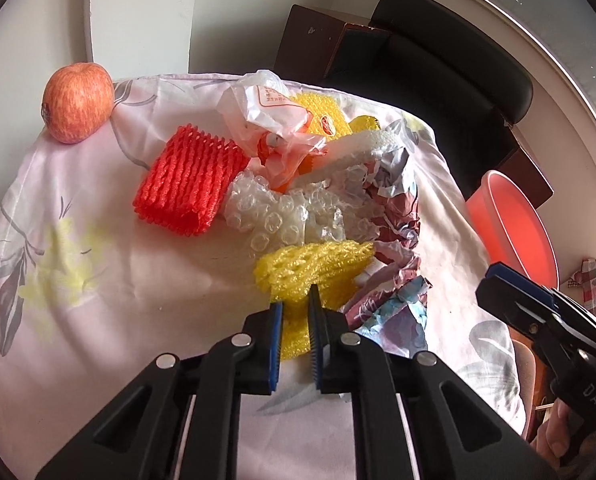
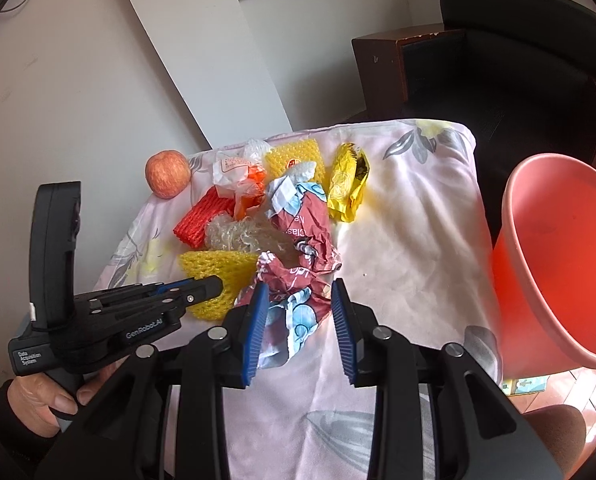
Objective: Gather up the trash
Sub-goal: 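Grasp the yellow foam net with the left gripper while the right gripper grasps a foil wrapper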
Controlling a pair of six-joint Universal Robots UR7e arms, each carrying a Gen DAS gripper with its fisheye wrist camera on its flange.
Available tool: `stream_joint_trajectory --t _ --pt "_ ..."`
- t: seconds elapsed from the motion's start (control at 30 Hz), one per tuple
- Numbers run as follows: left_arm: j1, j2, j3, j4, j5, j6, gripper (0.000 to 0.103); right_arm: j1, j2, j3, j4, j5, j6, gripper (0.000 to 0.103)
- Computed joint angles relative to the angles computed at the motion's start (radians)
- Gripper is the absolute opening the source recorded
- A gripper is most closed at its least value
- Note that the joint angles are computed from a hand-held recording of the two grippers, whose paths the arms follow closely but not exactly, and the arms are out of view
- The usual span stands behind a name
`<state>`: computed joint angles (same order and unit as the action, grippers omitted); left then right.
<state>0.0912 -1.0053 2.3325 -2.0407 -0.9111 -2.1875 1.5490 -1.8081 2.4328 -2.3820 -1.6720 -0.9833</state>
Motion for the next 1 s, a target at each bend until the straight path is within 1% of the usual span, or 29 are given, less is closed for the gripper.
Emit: stream_joint_trajectory --t 0.1,0.17,0.3,0.33,0.37,0.4,0.6,0.63,0.73,0.77,0.8,0.83,0.87,0.93,1.0 --pt "-0.037 -0.019 0.002 0.047 -0.011 -0.046 0.010 0.002 0.011 0.000 0.007 -0.011 0.009 0.033" --pt "-0.064 -0.033 0.006 0.076 -0.020 -0.083 0.010 0.006 0.014 -0.002 0.016 -0.005 0.012 0.033" --pt "-0.114 -0.068 0.015 0.127 -0.044 -0.148 0.010 0.044 0.045 -0.001 -0.028 -0.002 0.018 0.033" --pt "-0.124 -0.074 0.016 0.135 -0.048 -0.160 0.010 0.057 0.061 0.001 -0.050 -0.007 0.016 0.035" --pt "-0.133 -0.080 0.017 0.143 -0.052 -0.171 0.010 0.069 0.081 0.005 -0.079 -0.016 0.013 0.044" --pt "-0.141 -0.085 0.019 0.151 -0.057 -0.180 0.010 0.080 0.101 0.010 -0.114 -0.025 0.012 0.047" --pt "-0.174 -0.107 0.026 0.187 -0.084 -0.223 0.010 0.126 0.231 0.032 -0.294 -0.091 0.004 0.047" --pt "-0.177 -0.109 0.029 0.188 -0.089 -0.228 0.010 0.128 0.245 0.039 -0.325 -0.095 -0.001 0.047" --pt "-0.183 -0.116 0.040 0.184 -0.104 -0.245 0.010 0.129 0.268 0.051 -0.363 -0.092 -0.017 0.047" --pt "-0.184 -0.117 0.043 0.183 -0.106 -0.249 0.010 0.131 0.273 0.054 -0.373 -0.094 -0.018 0.046" --pt "-0.184 -0.117 0.045 0.182 -0.108 -0.252 0.010 0.130 0.272 0.058 -0.376 -0.089 -0.022 0.034" --pt "-0.185 -0.118 0.046 0.185 -0.112 -0.255 0.010 0.132 0.272 0.062 -0.385 -0.090 -0.028 0.031" --pt "-0.185 -0.119 0.046 0.189 -0.117 -0.258 0.010 0.133 0.271 0.065 -0.393 -0.091 -0.031 0.026" --pt "-0.184 -0.123 0.047 0.195 -0.124 -0.268 0.010 0.133 0.258 0.062 -0.377 -0.084 -0.027 0.023" --pt "-0.182 -0.126 0.044 0.208 -0.127 -0.276 0.010 0.128 0.227 0.053 -0.324 -0.061 -0.018 0.021"
